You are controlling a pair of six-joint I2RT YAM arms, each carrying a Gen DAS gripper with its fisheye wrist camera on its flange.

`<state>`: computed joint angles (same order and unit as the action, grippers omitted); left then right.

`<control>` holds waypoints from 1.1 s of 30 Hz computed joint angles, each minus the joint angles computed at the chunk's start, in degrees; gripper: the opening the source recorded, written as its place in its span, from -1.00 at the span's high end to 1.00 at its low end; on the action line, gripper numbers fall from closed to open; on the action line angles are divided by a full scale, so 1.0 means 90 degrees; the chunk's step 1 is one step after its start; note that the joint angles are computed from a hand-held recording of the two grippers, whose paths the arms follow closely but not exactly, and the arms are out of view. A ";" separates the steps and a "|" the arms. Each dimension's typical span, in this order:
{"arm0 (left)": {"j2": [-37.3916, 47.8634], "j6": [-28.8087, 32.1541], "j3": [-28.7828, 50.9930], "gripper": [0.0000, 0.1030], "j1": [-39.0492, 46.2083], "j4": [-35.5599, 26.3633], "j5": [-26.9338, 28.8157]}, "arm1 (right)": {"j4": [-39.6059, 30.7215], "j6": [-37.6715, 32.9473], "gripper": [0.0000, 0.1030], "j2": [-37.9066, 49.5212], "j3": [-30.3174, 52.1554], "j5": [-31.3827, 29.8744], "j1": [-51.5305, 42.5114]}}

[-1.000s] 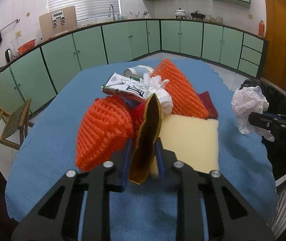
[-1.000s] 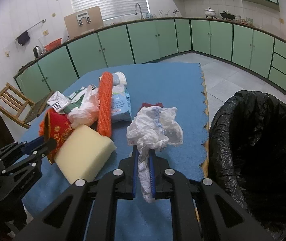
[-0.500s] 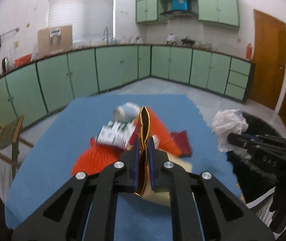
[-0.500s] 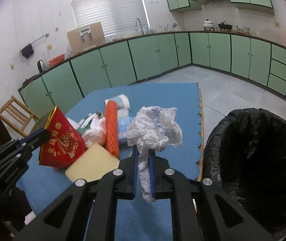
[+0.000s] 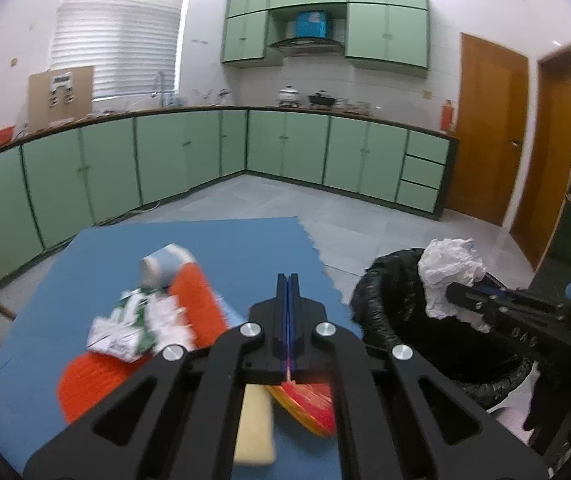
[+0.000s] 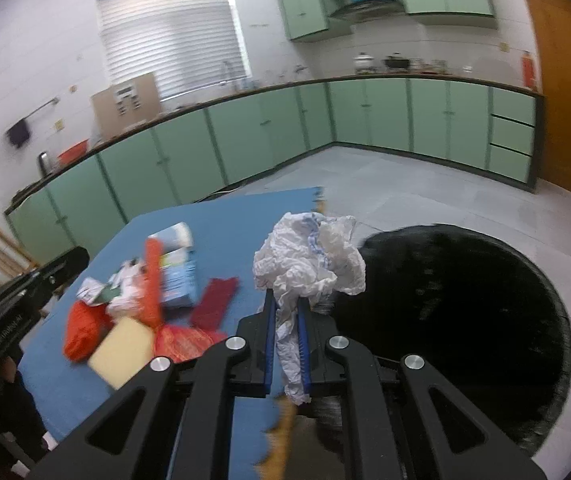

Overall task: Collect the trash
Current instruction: 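Grasp the red paper packet with the left gripper while the right gripper holds the tissue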

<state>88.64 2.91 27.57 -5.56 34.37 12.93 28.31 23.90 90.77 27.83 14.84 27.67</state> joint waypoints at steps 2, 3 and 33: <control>0.0421 -0.0001 0.0140 1.00 -0.0251 0.0189 -0.0191 | 0.0041 0.0007 0.80 -0.0056 -0.0143 0.0000 -0.0173; 0.0564 0.0028 0.0164 1.00 -0.0211 0.0222 -0.0159 | 0.0055 0.0033 0.80 -0.0037 -0.0197 -0.0013 -0.0246; 0.2609 0.0740 0.0123 -0.47 -0.0103 0.0187 0.0107 | 0.0715 0.0510 0.80 0.0834 -0.0618 0.0031 0.0077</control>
<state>112.12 9.57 28.68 -6.49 36.06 13.89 34.74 28.49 98.28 22.27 15.12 28.36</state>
